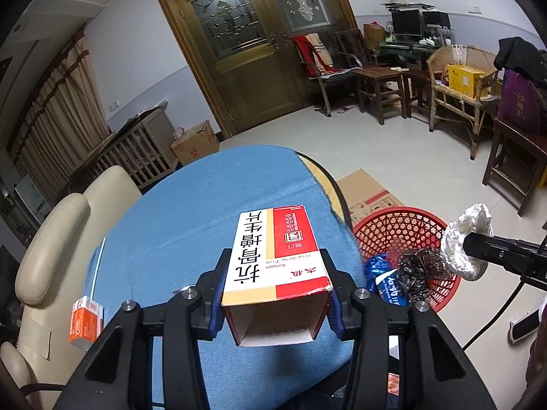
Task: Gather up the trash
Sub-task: 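Carry the tissue with the right tool while the left tool carries the box to the basket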
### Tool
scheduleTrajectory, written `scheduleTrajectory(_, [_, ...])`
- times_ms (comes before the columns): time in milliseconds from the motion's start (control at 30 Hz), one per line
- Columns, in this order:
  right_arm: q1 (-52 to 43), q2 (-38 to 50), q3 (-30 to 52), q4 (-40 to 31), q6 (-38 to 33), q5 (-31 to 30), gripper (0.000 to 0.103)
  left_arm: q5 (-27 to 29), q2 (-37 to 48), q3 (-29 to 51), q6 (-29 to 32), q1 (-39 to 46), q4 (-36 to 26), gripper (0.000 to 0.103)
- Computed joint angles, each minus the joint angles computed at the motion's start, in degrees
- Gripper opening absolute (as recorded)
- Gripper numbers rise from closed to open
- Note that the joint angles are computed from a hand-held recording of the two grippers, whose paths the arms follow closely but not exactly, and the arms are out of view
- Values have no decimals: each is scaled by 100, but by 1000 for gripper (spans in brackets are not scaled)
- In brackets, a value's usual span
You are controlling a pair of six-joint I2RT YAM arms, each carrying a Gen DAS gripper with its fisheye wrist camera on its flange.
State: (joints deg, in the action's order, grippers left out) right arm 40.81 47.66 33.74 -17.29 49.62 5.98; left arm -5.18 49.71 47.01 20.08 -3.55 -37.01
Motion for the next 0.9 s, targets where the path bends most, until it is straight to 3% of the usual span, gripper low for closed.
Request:
scheduleTrajectory(500, [-433,-518,-377,-112,74,-337,26,-577,224,0,-304,-911,-41,49])
scheduleTrajectory(900, [-596,-661,-512,-157,91,-469,26,-694,338,-58,-409,-1164,-7,49])
